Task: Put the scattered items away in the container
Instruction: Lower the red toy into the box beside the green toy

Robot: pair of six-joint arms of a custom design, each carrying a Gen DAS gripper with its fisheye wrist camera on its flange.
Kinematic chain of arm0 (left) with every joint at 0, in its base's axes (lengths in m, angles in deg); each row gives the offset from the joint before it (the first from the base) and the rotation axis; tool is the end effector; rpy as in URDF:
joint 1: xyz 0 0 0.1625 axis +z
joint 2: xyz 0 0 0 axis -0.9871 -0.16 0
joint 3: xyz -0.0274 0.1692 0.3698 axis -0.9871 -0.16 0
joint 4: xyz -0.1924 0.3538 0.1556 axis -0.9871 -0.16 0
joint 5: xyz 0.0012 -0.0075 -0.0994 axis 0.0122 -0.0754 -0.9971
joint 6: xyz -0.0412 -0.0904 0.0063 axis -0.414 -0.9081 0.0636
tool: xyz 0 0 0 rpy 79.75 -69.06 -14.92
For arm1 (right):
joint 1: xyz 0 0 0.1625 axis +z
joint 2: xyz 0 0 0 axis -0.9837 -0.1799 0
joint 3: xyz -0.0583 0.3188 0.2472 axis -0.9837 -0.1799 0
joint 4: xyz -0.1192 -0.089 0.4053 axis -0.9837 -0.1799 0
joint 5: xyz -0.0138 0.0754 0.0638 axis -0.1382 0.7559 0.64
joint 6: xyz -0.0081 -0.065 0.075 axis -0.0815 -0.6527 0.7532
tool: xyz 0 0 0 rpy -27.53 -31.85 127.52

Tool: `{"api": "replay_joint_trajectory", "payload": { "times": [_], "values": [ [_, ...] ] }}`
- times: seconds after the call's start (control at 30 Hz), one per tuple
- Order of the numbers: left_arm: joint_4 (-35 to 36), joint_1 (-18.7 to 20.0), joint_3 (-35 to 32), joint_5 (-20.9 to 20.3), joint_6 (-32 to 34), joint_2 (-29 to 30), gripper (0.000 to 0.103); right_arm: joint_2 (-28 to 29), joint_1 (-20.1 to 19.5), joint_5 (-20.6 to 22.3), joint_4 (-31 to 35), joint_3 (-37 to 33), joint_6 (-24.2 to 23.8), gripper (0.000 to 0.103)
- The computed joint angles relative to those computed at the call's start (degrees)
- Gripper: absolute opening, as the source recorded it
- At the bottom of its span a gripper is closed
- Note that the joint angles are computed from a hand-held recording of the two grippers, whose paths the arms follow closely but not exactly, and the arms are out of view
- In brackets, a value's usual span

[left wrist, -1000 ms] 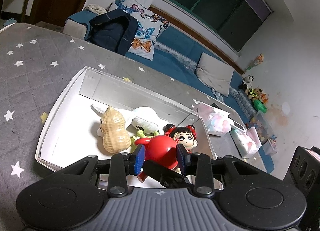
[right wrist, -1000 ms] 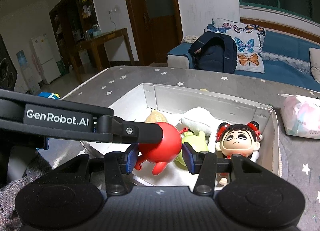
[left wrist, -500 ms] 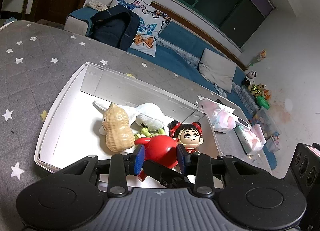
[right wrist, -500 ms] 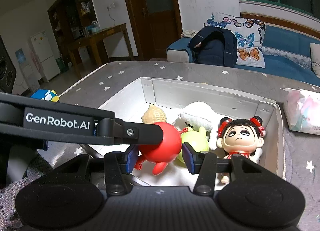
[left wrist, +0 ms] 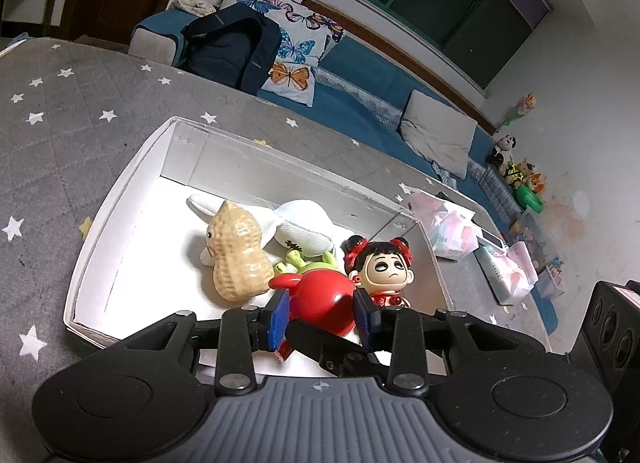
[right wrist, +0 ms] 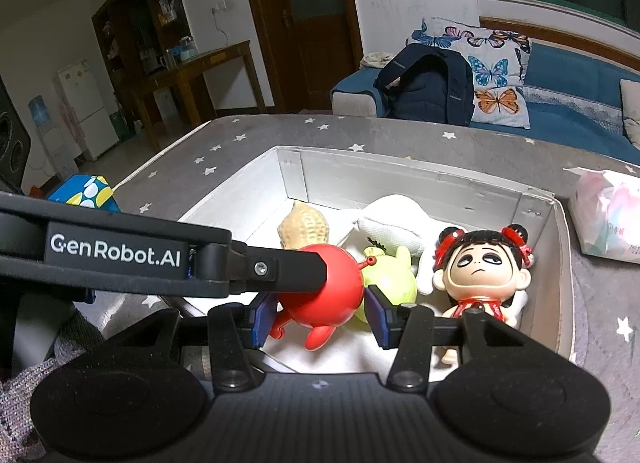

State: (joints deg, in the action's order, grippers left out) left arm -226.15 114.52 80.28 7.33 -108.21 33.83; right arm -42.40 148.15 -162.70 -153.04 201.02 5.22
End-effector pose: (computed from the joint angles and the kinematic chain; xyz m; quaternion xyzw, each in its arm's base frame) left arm -0.2664 -0.4166 -0.0775 0.0676 0.9248 -0.3549 0.1197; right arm -0.0203 -0.4435 0.1844 0.3406 -0.8918 0.2526 0.1577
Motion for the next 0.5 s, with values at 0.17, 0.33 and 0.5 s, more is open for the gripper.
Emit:
{"api": "replay_joint_trajectory", "payload": {
  "times": [0.17,0.33,0.5],
  "values": [
    [0.74,0.31,-0.21,-0.27,0.18,-0.02,0.037,0.39,0.13,-0.59,0.26,-0.34,0.44,0.048],
    [1.44,0.71,-0.44,-0.62,0.45,0.02,0.037,0.67,0.21,-1.21,0.65,-0.63,0.79,0.048],
    [2.21,1.31,-0.67,-1.23,0.72,-0.03,0.037,1.32,0.44,-2.17,0.61,-0.93,1.17,0.048]
  ]
}}
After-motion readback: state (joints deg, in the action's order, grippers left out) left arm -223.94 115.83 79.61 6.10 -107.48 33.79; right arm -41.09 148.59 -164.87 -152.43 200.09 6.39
